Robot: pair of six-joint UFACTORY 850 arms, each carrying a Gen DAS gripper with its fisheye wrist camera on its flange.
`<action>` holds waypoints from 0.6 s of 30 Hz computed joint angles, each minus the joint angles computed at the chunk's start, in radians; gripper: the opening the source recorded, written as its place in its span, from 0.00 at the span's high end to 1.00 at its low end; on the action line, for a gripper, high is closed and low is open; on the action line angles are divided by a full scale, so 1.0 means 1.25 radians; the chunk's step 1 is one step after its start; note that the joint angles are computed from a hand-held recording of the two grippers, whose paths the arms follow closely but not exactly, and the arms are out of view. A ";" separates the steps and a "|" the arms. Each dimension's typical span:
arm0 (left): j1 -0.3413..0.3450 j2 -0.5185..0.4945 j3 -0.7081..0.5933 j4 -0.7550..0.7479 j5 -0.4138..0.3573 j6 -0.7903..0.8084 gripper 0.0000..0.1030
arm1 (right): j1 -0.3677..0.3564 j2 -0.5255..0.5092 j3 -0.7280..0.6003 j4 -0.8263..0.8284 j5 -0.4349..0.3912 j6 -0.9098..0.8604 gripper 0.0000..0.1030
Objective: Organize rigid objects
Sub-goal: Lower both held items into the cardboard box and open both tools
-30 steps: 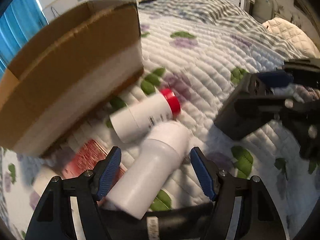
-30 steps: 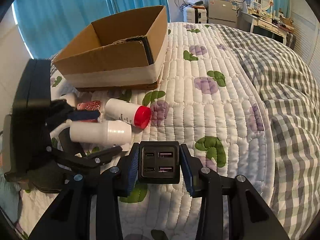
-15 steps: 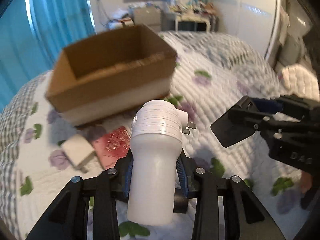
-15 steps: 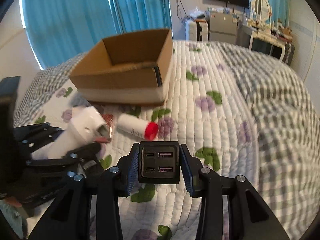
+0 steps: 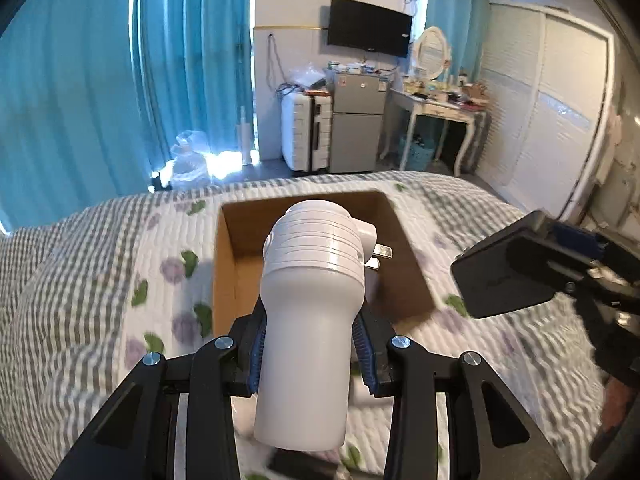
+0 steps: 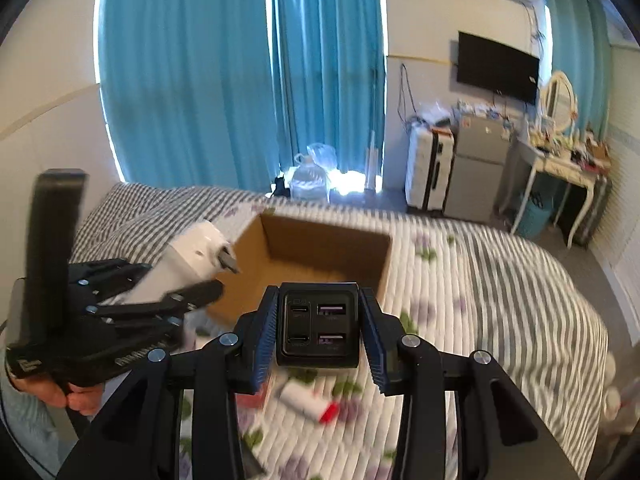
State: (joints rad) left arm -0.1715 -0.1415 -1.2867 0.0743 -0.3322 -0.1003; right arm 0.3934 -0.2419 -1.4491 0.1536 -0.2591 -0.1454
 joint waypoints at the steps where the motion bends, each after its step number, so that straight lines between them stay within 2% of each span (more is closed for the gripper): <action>1: -0.004 -0.031 -0.026 0.060 -0.012 -0.040 0.63 | 0.002 -0.023 -0.028 -0.019 0.000 0.015 0.63; 3: -0.001 -0.083 -0.064 0.101 -0.031 -0.075 0.63 | 0.003 -0.075 -0.083 -0.022 -0.010 0.019 0.63; 4: 0.004 -0.120 -0.091 0.083 -0.042 -0.057 0.63 | 0.002 -0.096 -0.103 -0.005 -0.013 0.007 0.63; 9: 0.005 -0.184 -0.116 0.137 -0.017 -0.083 0.63 | -0.009 -0.194 -0.181 0.080 -0.035 -0.059 0.63; 12: 0.003 -0.188 -0.099 0.140 0.019 -0.069 0.50 | -0.015 -0.230 -0.201 0.095 -0.042 -0.080 0.63; 13: 0.002 -0.184 -0.090 0.175 0.038 -0.108 0.35 | -0.017 -0.236 -0.202 0.103 -0.041 -0.088 0.63; 14: 0.003 -0.177 -0.079 0.232 0.062 -0.175 0.30 | -0.019 -0.238 -0.196 0.117 -0.037 -0.099 0.63; 15: 0.006 -0.172 -0.071 0.256 0.082 -0.209 0.30 | -0.020 -0.242 -0.199 0.123 -0.038 -0.103 0.63; 18: 0.015 -0.157 -0.065 0.200 0.102 -0.180 0.30 | -0.024 -0.248 -0.206 0.127 -0.039 -0.103 0.63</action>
State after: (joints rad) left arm -0.1532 -0.3376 -1.3680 0.3248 -0.2044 -0.3249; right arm 0.3632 -0.5521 -1.7063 0.3126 -0.3082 -0.2745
